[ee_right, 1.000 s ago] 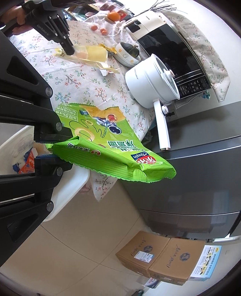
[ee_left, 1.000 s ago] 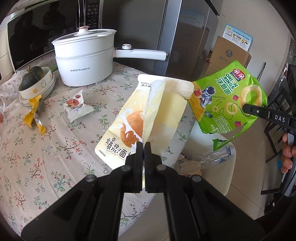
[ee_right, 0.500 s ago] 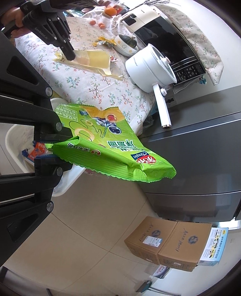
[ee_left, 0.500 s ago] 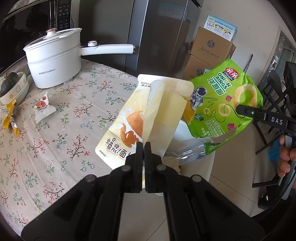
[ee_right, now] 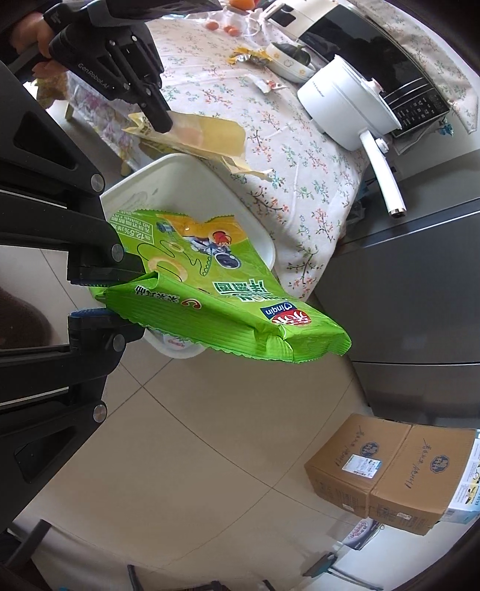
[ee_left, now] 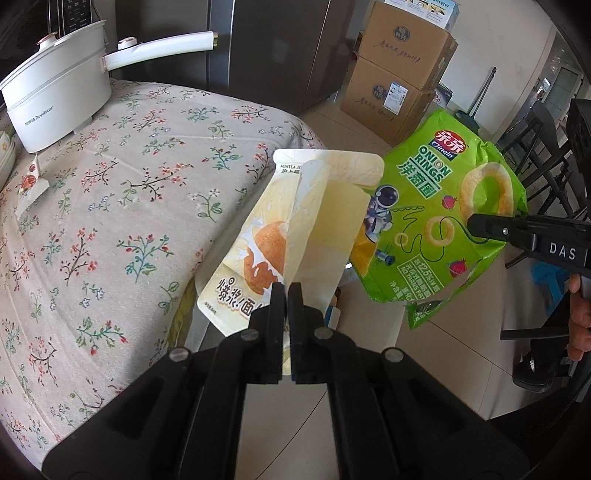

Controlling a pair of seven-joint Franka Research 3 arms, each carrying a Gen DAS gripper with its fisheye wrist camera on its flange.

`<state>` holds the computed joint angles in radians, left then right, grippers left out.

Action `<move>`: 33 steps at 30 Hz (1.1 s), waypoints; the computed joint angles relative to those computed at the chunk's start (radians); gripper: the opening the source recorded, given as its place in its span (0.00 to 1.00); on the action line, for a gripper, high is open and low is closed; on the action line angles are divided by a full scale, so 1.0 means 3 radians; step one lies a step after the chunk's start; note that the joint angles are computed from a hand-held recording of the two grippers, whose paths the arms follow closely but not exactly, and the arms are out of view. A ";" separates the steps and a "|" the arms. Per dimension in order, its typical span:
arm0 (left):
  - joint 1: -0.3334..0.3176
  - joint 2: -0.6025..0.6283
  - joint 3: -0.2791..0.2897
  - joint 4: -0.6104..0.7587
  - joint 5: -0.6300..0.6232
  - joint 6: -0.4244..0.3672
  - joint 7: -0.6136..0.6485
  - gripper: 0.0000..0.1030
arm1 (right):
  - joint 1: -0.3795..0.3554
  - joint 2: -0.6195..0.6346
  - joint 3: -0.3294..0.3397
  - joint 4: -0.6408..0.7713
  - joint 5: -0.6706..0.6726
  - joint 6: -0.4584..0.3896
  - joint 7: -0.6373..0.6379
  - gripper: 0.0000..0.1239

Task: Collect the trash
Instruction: 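Carry the bread wrapper and green snack bag over the white bin with both grippers, then open the left gripper over the bin while the right gripper releases the snack bag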

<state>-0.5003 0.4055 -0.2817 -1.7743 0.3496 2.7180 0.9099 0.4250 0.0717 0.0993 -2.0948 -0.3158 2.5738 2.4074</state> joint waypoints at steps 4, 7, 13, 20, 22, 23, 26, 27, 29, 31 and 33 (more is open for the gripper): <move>-0.0051 0.0064 0.0027 0.0078 0.0062 -0.0033 -0.0004 0.05 | -0.0007 -0.0018 0.0003 -0.0038 0.0014 0.0009 -0.0048 0.08; -0.0111 0.0073 0.0088 0.0107 0.0155 -0.0064 -0.0099 0.25 | -0.0019 -0.0034 -0.0002 -0.0070 0.0040 0.0081 -0.0023 0.15; -0.0128 0.0031 0.0167 0.0083 0.0352 -0.0043 -0.0351 0.53 | -0.0062 -0.0082 -0.0008 -0.0124 0.0094 0.0174 0.0003 0.29; -0.0078 -0.0009 0.0142 0.0028 0.0370 -0.0019 -0.0426 0.53 | -0.0078 -0.0089 0.0010 -0.0123 0.0104 0.0183 -0.0020 0.29; -0.0072 -0.0030 0.0139 0.0000 0.0382 -0.0011 -0.0434 0.55 | -0.0076 -0.0085 0.0011 -0.0116 0.0094 0.0181 -0.0017 0.29; -0.0067 -0.0038 0.0138 -0.0012 0.0387 -0.0005 -0.0436 0.58 | -0.0076 -0.0084 0.0011 -0.0114 0.0092 0.0180 -0.0016 0.29; -0.0069 -0.0065 0.0153 -0.0036 0.0418 -0.0007 -0.0471 0.66 | -0.0071 -0.0071 0.0011 -0.0097 0.0072 0.0176 -0.0001 0.29; -0.0078 -0.0081 0.0172 -0.0047 0.0451 -0.0018 -0.0505 0.67 | -0.0068 -0.0063 0.0010 -0.0082 0.0056 0.0171 0.0008 0.30; -0.0070 -0.0117 0.0197 -0.0079 0.0501 -0.0025 -0.0559 0.72 | -0.0060 -0.0039 0.0007 -0.0049 0.0028 0.0183 0.0024 0.32; -0.0049 -0.0182 0.0228 -0.0159 0.0563 0.0012 -0.0639 0.75 | -0.0049 -0.0006 -0.0001 -0.0013 0.0000 0.0223 0.0047 0.34; -0.0023 -0.0249 0.0259 -0.0229 0.0624 0.0005 -0.0737 0.77 | -0.0029 0.0051 -0.0011 0.0062 -0.0033 0.0212 0.0072 0.37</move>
<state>-0.5072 0.3309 -0.2041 -1.8430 0.5368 2.7196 0.6886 0.4164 0.0870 0.0959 -2.0762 -0.3257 2.6375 2.4290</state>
